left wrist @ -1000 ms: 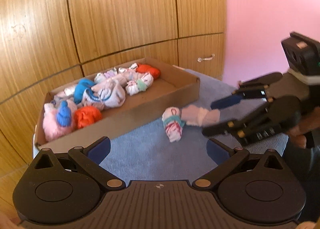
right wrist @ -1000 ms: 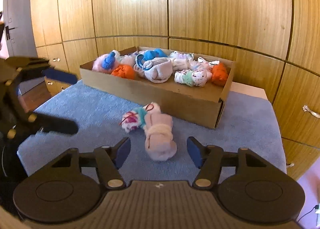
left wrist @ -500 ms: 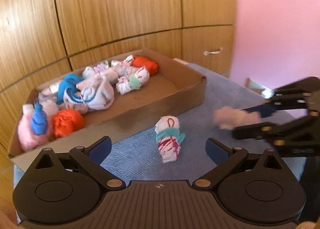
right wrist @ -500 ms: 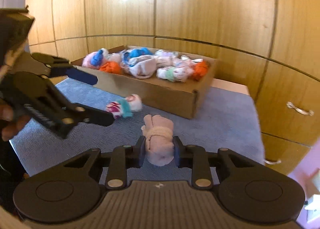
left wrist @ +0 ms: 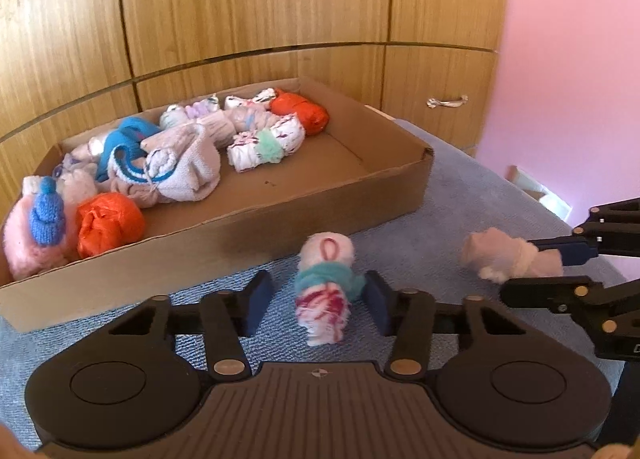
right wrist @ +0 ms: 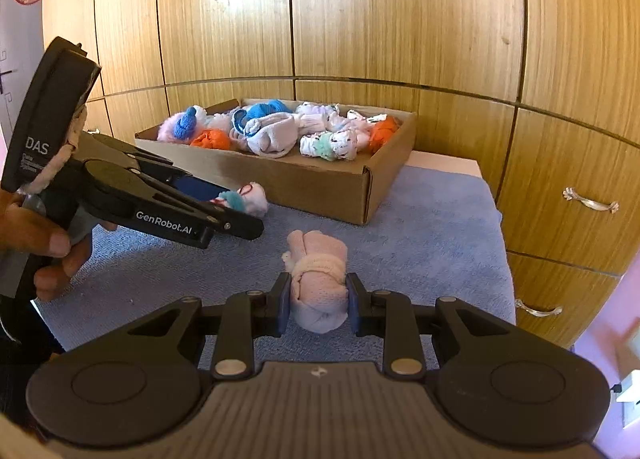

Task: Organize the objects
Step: 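Grasp the pink bundle with the right tool while the left tool grasps the red-striped teal-banded bundle, then carry both held bundles over the box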

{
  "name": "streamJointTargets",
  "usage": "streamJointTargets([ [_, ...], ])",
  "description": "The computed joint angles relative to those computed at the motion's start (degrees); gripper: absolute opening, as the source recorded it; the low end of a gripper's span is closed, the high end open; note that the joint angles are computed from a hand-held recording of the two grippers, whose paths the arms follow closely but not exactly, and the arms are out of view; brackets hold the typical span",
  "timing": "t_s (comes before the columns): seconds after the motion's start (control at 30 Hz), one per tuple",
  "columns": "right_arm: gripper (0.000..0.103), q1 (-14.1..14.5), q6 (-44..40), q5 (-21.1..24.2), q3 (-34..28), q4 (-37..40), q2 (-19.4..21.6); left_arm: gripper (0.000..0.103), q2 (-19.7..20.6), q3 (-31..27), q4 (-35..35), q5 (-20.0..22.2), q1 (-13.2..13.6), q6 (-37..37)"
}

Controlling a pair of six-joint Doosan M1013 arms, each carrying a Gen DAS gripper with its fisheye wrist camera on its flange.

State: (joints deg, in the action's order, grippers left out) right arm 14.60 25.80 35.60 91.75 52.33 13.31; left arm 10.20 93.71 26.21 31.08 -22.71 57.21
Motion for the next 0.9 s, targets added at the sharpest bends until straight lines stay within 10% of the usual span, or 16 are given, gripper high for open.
streamJointTargets([
  [0.07, 0.025, 0.1, -0.3, -0.5, 0.4, 0.3, -0.2, 0.036, -0.2, 0.1, 0.3, 0.1, -0.1, -0.1],
  [0.9, 0.025, -1.8, -7.6, 4.9, -2.0, 3.5, -1.7, 0.032, -7.8, 1.0, -4.4, 4.3, -0.7, 8.6],
])
